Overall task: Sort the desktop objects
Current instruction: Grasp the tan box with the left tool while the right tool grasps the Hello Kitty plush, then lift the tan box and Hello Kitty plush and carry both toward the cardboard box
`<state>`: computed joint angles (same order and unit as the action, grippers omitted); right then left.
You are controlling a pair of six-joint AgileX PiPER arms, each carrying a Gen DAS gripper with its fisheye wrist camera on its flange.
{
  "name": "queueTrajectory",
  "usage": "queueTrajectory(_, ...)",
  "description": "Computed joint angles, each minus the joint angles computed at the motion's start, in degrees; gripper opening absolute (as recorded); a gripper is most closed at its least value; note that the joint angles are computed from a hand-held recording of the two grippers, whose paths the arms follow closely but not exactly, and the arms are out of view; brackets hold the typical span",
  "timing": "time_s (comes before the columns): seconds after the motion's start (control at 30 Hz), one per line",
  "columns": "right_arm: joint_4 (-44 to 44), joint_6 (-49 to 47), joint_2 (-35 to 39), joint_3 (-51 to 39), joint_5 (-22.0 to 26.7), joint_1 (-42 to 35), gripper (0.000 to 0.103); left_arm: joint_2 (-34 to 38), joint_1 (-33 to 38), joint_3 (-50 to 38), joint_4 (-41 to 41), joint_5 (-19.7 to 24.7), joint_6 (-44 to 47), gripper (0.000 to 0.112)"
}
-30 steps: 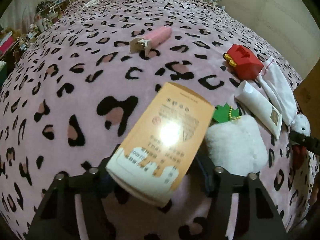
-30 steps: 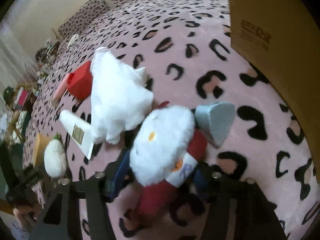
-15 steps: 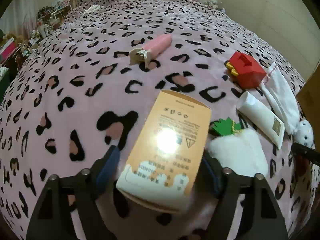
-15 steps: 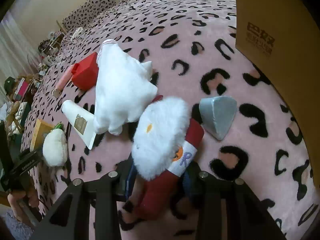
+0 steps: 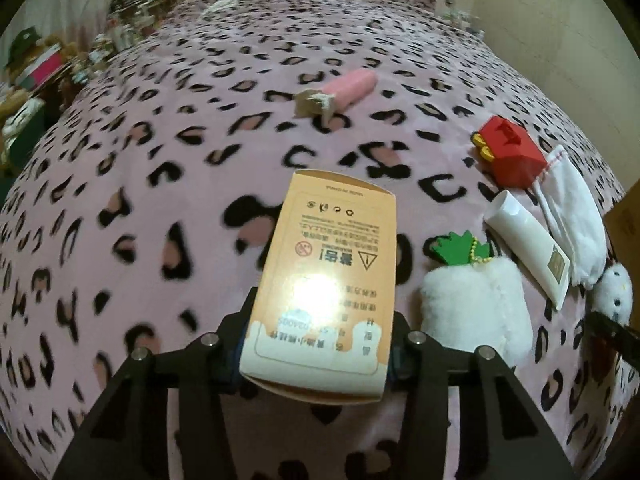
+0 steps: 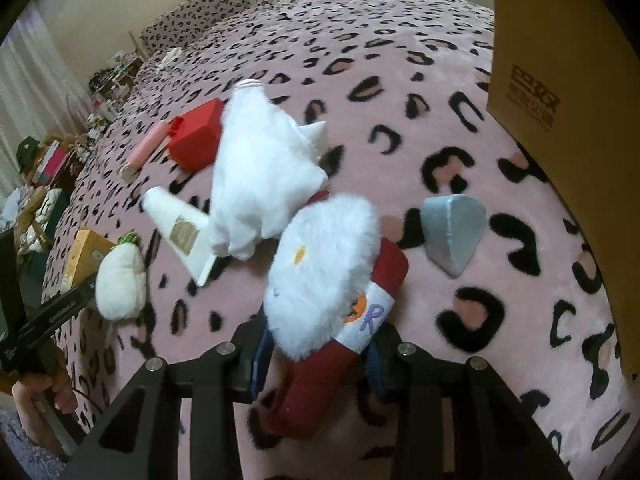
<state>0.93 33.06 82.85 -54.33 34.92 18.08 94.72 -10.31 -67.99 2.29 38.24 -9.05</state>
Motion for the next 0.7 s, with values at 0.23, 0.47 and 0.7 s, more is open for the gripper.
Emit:
queueTrajectory(0.23, 0.8, -1.7, -3.9, 0.5, 0.9, 3.0, 0.039, -8.2, 1.1, 5.4, 0.6, 2.6, -4.9, 0.049)
queueTrajectory(0.47, -2.4, 1.5, -7.0, -1.6, 3.3, 10.3, 0.038, -18.4, -2.2, 8.7, 3.8, 7.5, -11.5, 0.049)
queueTrajectory(0.7, -10.0, 10.0, -9.5, -5.2, 7.0, 18.3, 0.038, -24.2, -10.0, 7.2, 10.0, 15.0, -22.2, 0.049)
